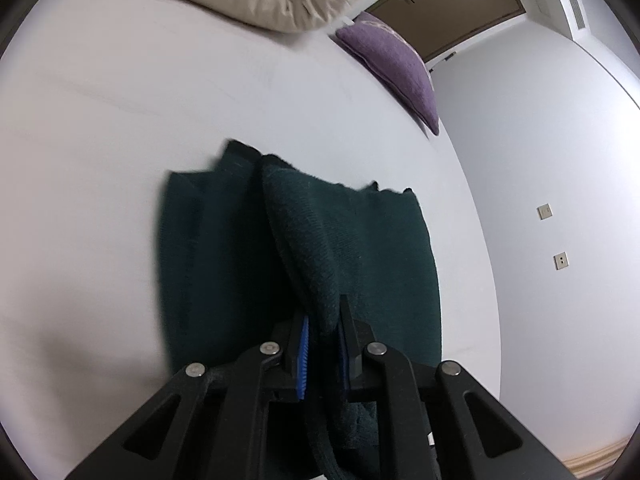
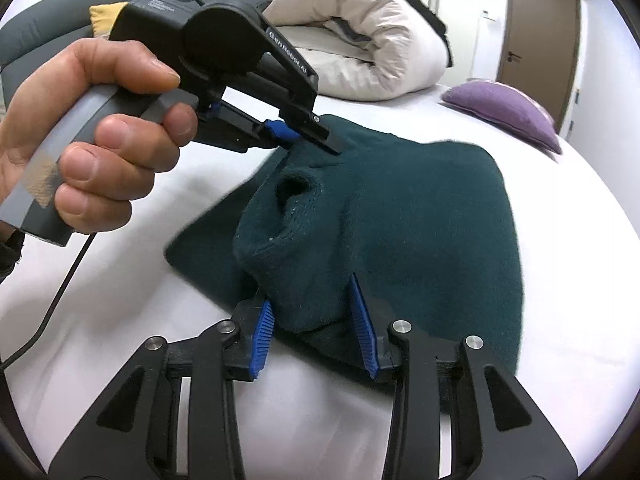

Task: Fold small clothes

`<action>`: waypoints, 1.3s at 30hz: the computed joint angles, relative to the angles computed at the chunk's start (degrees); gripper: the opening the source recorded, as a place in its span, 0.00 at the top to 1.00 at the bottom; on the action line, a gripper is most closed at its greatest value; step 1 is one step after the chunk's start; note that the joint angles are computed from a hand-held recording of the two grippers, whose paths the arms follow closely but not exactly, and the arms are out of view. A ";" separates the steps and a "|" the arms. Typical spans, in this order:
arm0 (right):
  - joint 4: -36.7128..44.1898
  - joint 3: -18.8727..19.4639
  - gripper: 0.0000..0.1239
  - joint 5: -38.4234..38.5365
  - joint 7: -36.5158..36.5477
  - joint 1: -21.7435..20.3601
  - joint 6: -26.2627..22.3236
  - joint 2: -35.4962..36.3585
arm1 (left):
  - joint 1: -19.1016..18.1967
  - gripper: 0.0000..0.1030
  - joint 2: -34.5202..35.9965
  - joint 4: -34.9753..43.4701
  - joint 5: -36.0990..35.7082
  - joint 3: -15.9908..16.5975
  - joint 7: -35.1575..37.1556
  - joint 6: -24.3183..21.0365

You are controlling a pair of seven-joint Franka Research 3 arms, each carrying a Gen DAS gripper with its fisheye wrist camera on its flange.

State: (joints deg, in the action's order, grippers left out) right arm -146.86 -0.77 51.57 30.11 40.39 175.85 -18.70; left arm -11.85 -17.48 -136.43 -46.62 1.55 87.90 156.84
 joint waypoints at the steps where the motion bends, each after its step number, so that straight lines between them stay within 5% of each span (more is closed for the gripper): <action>1: 0.40 -0.30 0.78 0.45 -1.04 1.07 -0.16 0.23 | 0.23 0.87 -0.57 -0.39 -0.20 0.44 0.31 -0.16; 7: 1.74 0.25 0.80 2.88 -6.04 5.89 0.90 1.61 | 1.49 0.87 -2.58 -2.39 -0.85 2.79 2.56 -1.00; 12: 3.19 2.01 0.80 3.31 -5.83 4.03 -1.94 3.43 | 1.33 0.87 -1.99 -4.75 -5.13 4.43 5.92 -0.90; 17: 2.15 1.99 0.80 5.67 -5.75 0.02 -10.00 1.24 | 0.71 0.80 -1.57 -6.67 -17.44 4.75 13.41 1.47; 24: 4.57 -6.25 0.80 11.49 -6.98 -8.79 -31.08 -3.62 | 15.63 0.74 -12.65 -14.00 15.08 -13.04 -14.17 9.54; 30: 12.06 -9.23 0.78 15.40 -1.28 -16.09 -40.46 2.72 | 18.92 0.74 -15.63 -16.43 27.20 -23.25 -21.77 11.45; 33: 16.33 -9.46 0.78 15.74 3.68 -18.86 -47.00 7.57 | 18.41 0.74 -12.50 -16.87 29.50 -23.15 -23.93 11.37; 35: 18.27 -9.48 0.78 15.42 5.04 -20.66 -52.70 10.95 | 21.26 0.74 -12.90 -18.00 33.33 -25.58 -26.93 11.42; 36: 19.99 -9.22 0.80 14.67 5.82 -21.56 -54.59 13.51 | 21.21 0.67 -12.64 -18.76 34.75 -25.02 -27.88 12.02; 39: 21.85 -8.65 0.84 16.26 6.04 -24.85 -59.03 18.67 | 11.68 0.54 -10.71 -21.52 28.62 -15.22 -24.19 16.63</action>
State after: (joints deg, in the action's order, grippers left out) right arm -125.01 -9.42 67.83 36.16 15.54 116.82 -0.03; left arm -0.17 -28.19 -157.95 -18.00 -13.66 63.71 173.46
